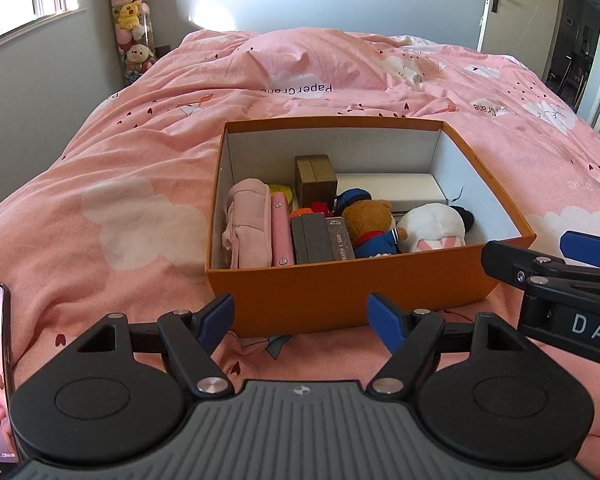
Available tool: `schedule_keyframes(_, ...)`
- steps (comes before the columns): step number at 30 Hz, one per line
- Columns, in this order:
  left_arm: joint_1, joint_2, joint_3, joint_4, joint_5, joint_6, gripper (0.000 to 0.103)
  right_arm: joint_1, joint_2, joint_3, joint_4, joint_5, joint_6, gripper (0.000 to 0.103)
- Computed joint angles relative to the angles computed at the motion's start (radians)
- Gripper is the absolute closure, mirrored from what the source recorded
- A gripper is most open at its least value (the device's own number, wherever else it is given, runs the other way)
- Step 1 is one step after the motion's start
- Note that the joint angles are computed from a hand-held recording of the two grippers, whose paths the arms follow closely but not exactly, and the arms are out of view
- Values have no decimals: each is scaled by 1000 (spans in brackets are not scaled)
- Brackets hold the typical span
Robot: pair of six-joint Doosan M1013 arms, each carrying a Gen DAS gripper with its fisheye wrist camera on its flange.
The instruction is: Organize objects
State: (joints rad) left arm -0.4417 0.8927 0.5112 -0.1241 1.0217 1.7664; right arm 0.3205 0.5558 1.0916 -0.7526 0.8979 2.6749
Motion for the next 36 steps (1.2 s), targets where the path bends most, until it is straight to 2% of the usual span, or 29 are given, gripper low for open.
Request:
schedule_keyframes(25, -2, 6, -15, 30, 13, -34, 15, -3, 0, -4, 31, 2, -31, 23)
schedule_keyframes(36, -2, 4, -13, 50, 11, -54, 15, -12, 5, -15, 69, 38, -14, 23)
